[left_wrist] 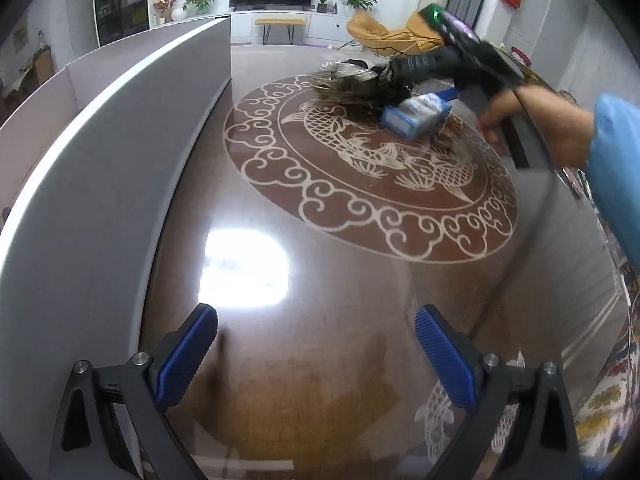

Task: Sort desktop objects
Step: 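Move both open grippers back to the table toward the blue box, then grasp the black hair tie with the left gripper while the right grasps the blue ointment box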

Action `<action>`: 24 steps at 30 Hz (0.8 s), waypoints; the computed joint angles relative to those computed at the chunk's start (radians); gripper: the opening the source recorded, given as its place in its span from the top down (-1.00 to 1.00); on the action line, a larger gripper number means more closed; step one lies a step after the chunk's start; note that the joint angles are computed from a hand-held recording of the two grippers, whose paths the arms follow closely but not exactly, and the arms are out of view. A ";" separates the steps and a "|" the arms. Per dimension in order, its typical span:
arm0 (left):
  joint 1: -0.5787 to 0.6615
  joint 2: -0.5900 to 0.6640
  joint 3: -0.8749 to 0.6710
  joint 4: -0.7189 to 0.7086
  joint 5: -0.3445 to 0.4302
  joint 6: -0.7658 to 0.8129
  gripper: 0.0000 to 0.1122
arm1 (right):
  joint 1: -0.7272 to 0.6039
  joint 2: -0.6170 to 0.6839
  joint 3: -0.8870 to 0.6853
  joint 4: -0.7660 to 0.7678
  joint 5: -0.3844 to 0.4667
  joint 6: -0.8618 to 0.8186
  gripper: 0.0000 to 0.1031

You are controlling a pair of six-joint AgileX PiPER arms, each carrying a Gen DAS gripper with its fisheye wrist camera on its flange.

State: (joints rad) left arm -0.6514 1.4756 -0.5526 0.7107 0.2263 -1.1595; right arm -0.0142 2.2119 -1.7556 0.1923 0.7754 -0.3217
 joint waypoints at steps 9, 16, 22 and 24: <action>0.004 -0.036 0.061 -0.082 -0.059 0.044 -0.79 | -0.205 -0.461 0.710 0.357 -0.150 -0.596 -1.00; -0.059 -0.055 0.032 -0.009 0.005 -0.067 -0.79 | -0.194 -0.641 0.985 0.445 -0.162 -0.406 -1.00; -0.023 -0.037 -0.103 -0.013 0.082 0.018 -0.79 | 0.154 -0.697 1.187 0.023 -0.570 0.014 -1.00; 0.015 0.031 -0.201 -0.068 0.087 0.117 -0.79 | 0.128 -0.735 1.241 0.073 -0.612 -0.047 -1.00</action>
